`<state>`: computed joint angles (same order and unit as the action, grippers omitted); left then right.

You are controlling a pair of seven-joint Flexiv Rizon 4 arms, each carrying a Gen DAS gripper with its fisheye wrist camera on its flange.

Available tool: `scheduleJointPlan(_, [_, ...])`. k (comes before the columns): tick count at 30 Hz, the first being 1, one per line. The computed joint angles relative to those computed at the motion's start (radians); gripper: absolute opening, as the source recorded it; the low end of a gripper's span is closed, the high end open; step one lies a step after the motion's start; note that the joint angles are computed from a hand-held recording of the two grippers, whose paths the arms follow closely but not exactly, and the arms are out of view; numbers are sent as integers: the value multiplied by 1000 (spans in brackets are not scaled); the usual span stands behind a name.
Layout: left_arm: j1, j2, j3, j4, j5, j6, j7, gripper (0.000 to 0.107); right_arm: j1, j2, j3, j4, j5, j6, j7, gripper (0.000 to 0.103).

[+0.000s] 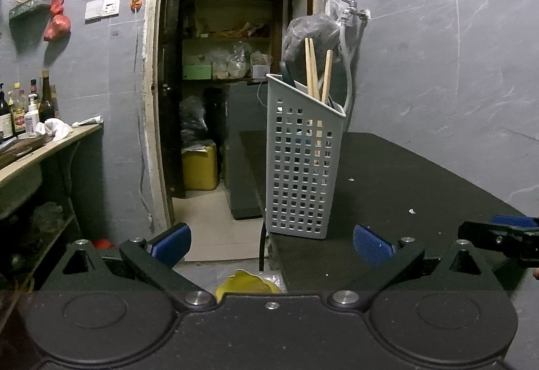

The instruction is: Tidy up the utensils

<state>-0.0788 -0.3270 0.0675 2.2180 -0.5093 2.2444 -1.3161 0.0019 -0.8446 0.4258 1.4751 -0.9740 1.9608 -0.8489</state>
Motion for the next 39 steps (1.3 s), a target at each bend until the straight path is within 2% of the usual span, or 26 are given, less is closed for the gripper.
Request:
scheduleJointPlan(20, [-4, -4, 2, -3, -7, 1, 8, 102, -6, 1, 19, 4, 23, -18, -32, 103])
scheduleJointPlan(26, [-38, -11, 12, -8, -81, 7, 57, 102, -10, -2, 34, 3, 34, -28, -49, 103])
scheduleJointPlan(39, [-37, -14, 3, -5, -96, 15, 74, 102, -24, -11, 78, 4, 67, -53, -102, 103])
